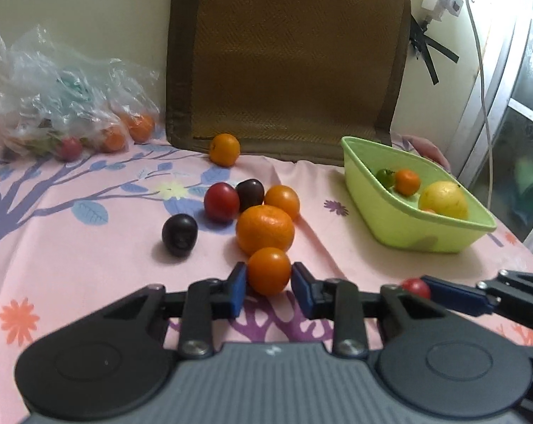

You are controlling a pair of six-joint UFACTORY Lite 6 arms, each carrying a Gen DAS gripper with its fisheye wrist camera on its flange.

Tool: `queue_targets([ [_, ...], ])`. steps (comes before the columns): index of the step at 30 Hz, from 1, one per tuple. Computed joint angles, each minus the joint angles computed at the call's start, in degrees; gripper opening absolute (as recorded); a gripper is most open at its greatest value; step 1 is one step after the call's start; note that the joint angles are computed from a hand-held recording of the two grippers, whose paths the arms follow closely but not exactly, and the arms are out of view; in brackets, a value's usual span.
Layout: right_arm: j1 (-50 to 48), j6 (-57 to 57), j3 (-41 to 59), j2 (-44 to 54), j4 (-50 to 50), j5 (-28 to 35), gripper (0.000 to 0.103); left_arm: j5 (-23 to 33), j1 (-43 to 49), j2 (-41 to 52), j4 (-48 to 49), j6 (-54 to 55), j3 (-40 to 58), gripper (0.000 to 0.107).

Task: Organize fruits
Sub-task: 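Grasp an orange tomato with the left gripper while the right grasps a red tomato, drop both in bowl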

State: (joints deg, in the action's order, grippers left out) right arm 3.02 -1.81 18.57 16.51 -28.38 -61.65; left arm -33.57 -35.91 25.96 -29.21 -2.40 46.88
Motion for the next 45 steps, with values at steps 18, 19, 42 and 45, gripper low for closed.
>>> queue_targets([
  [18,-14.7,7.7,7.8,4.6,-3.8,-8.4,0.027,10.9,-4.1,9.8,3.1,3.0,27.7,0.028],
  [19,-14.1,8.1,9.9,6.3,-3.1,-7.5,0.027,12.4,-3.6,12.1,2.6,3.2,30.8,0.028],
  [42,-20.8,10.3,7.7,12.3,0.6,-25.4,0.042,-1.2,3.0,-16.1,-3.9,3.2,0.6,0.042],
  [45,-20.3,10.5,7.2,11.3,0.2,-24.2,0.042,-2.8,6.4,-21.2,-5.2,2.9,-8.4,0.042],
])
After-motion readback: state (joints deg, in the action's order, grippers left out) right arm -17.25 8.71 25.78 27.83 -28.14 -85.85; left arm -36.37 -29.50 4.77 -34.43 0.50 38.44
